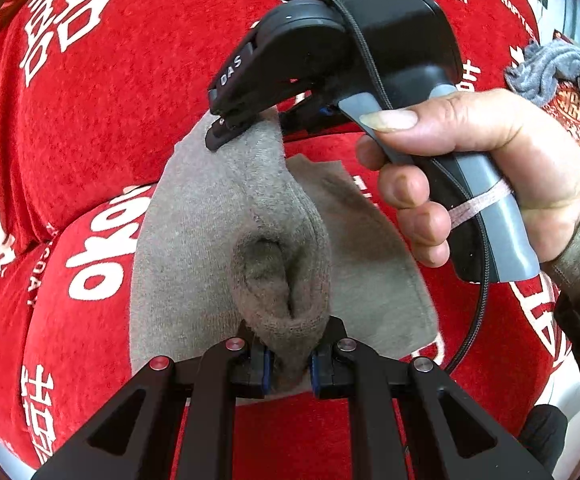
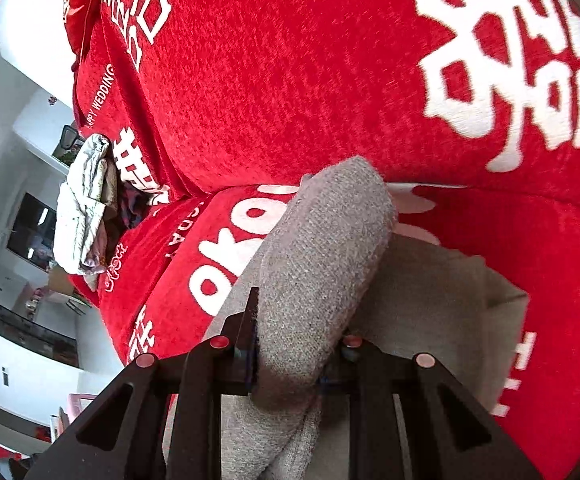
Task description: Fold small clothes
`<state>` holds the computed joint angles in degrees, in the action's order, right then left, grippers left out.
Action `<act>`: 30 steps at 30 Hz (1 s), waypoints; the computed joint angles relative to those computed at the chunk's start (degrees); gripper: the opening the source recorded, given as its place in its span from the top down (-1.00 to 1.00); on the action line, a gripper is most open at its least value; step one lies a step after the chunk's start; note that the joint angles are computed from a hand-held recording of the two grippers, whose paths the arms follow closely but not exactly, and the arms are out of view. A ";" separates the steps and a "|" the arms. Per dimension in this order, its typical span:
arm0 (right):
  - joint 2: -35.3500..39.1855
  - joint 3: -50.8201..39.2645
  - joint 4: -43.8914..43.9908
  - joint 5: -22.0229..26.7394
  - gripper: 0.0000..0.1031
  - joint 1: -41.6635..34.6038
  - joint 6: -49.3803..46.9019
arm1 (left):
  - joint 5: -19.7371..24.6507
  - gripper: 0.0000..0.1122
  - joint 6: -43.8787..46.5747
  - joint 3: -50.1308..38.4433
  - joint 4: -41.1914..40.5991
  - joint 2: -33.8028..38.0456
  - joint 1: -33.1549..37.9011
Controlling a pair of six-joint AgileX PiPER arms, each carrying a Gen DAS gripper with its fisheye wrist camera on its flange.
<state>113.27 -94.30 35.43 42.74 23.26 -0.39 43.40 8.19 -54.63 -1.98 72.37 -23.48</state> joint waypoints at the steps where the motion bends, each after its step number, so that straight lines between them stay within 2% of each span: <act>1: -0.46 0.49 -0.31 0.09 0.55 -0.21 -0.27 | 0.00 0.74 -0.87 -0.09 0.67 0.18 -0.81; 7: -4.00 7.14 1.67 -0.85 0.55 -3.17 -4.95 | -0.99 0.74 -5.89 0.17 4.38 1.58 -6.37; 13: -6.10 13.14 6.59 -3.43 0.55 -5.33 -10.61 | -1.79 0.74 -10.34 0.27 8.09 3.53 -10.74; 16: -7.81 17.87 11.97 -5.33 0.55 -6.97 -16.30 | -2.79 0.74 -11.84 1.51 9.90 3.61 -12.39; 22: -4.28 20.44 12.87 -7.45 0.55 -7.47 -17.08 | -5.09 0.74 -15.21 3.38 13.55 8.20 -13.74; 26: -4.09 22.95 18.95 -8.59 0.55 -8.72 -22.39 | -5.30 0.74 -17.28 3.49 15.56 8.07 -14.88; 30: -6.07 22.91 17.81 -9.04 0.55 -8.49 -22.20 | -5.10 0.74 -16.58 3.06 15.00 7.10 -15.21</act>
